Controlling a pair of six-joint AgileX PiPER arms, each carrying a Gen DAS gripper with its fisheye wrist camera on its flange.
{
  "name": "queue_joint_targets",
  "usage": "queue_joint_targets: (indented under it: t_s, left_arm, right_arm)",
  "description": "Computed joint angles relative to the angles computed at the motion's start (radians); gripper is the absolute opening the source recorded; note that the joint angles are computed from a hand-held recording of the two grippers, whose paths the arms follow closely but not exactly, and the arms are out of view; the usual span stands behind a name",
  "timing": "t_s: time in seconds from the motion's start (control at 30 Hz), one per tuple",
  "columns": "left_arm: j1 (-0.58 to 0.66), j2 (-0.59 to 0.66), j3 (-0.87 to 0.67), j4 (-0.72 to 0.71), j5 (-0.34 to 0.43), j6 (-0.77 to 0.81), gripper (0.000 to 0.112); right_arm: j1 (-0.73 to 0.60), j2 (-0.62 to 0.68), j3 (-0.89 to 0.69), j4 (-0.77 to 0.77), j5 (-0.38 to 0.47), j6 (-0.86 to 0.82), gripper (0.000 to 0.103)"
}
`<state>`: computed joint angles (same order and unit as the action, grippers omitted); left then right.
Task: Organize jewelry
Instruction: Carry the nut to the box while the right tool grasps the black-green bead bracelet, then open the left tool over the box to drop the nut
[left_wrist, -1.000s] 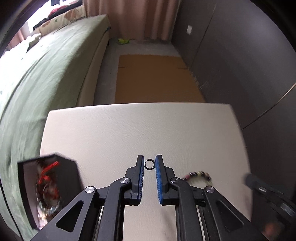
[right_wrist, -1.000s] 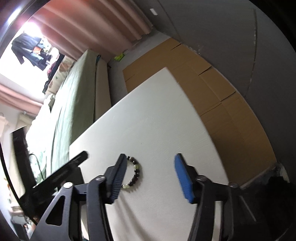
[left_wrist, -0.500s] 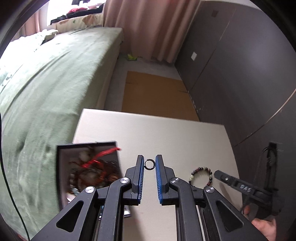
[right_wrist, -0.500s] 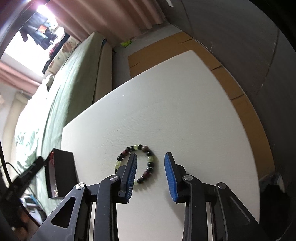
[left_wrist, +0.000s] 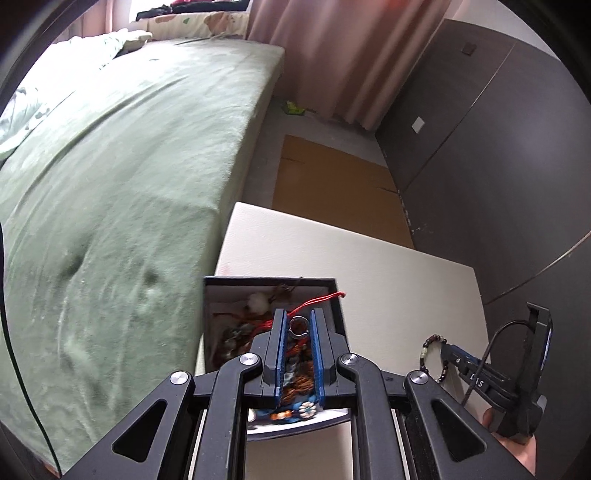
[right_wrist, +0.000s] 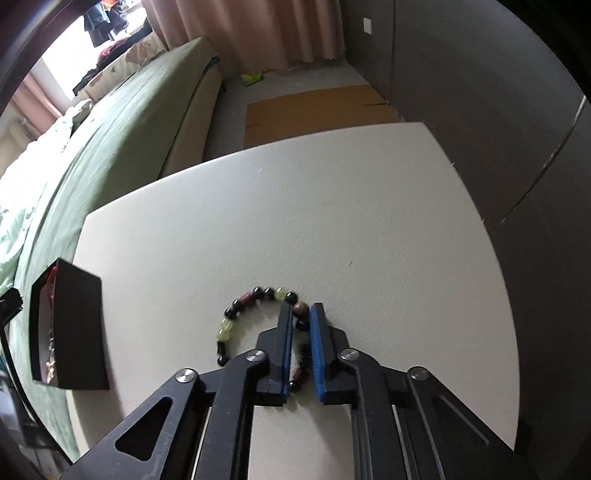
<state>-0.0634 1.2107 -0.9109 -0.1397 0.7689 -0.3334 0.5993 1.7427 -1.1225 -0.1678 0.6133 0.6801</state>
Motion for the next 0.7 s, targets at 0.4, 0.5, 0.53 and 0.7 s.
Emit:
queue_joint_targets:
  t_s: [0.4, 0.5, 0.53, 0.7]
  left_arm:
    - [0.075, -0.028, 0.028, -0.112, 0.077, 0.082, 0.069]
    - [0.080, -0.093, 0.047, -0.075, 0.071, 0.047, 0.076]
    - [0.094, -0.110, 0.050, -0.082, 0.081, 0.056, 0.076]
    - [0.187, -0.149, 0.068, -0.135, 0.111, 0.098, 0.076]
  right_arm:
    - [0.024, -0.232, 0.166, 0.281, -0.208, -0.129, 0.010]
    - [0.056, -0.288, 0.195, 0.320, -0.247, -0.145, 0.010]
    - [0.068, -0.312, 0.212, 0.323, -0.262, -0.139, 0.010]
    - [0.114, -0.336, 0.233, 0.463, -0.352, -0.241, 0.010]
